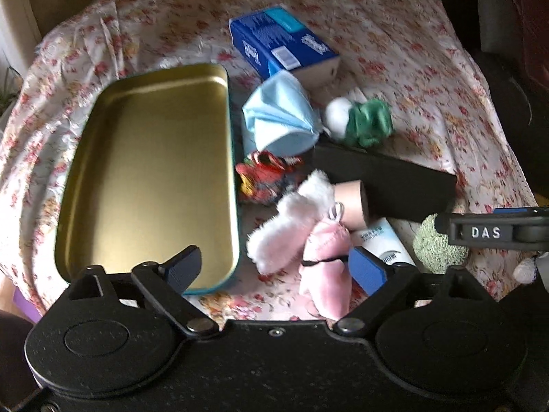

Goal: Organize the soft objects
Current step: 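Grasp the pink cloth pouch with the left gripper while the right grasps the green knitted ball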

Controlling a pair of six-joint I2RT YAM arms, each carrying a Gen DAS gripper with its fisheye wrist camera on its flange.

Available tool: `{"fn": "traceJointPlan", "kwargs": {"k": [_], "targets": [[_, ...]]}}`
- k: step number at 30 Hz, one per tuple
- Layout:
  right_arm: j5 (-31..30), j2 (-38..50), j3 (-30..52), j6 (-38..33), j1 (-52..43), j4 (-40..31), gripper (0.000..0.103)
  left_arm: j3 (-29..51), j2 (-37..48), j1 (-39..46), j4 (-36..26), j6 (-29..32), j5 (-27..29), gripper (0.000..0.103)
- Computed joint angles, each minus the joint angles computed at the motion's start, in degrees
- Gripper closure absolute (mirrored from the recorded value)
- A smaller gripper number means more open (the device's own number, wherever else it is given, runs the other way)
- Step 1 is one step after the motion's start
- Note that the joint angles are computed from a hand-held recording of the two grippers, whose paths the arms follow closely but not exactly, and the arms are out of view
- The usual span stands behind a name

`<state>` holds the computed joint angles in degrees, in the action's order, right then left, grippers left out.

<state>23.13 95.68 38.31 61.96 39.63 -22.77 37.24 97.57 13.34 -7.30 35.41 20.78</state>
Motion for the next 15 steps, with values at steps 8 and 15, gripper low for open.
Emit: {"fn": "traceJointPlan", "kwargs": {"k": [8,15], "targets": [[-4.2,4.7,0.7,-4.3,-2.1,5.8,0.030,-0.3,3.7,-2.5,1.6,-1.2,-2.1,0.016],[-7.1,2.4,-3.3,-4.2,-4.1,11.2,0.052,-0.4,6.5,-4.8,2.8,-1.3,-3.0,0.017]]}}
